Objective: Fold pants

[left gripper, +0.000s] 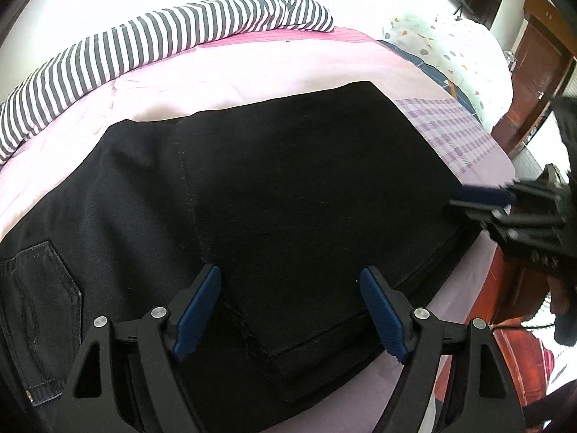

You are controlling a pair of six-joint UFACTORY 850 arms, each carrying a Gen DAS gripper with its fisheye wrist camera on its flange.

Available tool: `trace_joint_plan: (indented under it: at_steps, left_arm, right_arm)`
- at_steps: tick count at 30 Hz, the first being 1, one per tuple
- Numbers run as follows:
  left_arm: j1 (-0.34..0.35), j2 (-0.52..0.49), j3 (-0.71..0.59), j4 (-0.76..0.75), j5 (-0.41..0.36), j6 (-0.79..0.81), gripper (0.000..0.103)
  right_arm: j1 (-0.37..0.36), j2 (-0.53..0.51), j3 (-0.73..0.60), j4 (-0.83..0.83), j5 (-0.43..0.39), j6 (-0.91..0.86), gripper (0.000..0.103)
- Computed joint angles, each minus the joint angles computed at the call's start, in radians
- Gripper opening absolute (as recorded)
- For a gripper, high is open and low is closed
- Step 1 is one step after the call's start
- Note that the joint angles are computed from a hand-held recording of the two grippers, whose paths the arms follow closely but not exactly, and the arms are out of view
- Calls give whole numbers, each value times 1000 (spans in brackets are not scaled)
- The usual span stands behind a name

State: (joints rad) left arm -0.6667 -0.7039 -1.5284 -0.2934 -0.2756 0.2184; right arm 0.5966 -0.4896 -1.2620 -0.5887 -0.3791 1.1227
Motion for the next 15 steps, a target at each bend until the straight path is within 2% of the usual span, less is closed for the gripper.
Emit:
trace_joint_plan:
  at_steps: [4,10,15]
  left_arm:
    - [4,5,7,-28,-1,17,80]
    - [36,55,64,-185,12,112,80]
    - [105,167,196,-475,55,321,80]
  right_arm:
    - [3,-7,6,-24,3,54,34]
    - [9,-48,-60,12,-75,-15,35]
    - [5,-49,-64,29,-82,-27,35]
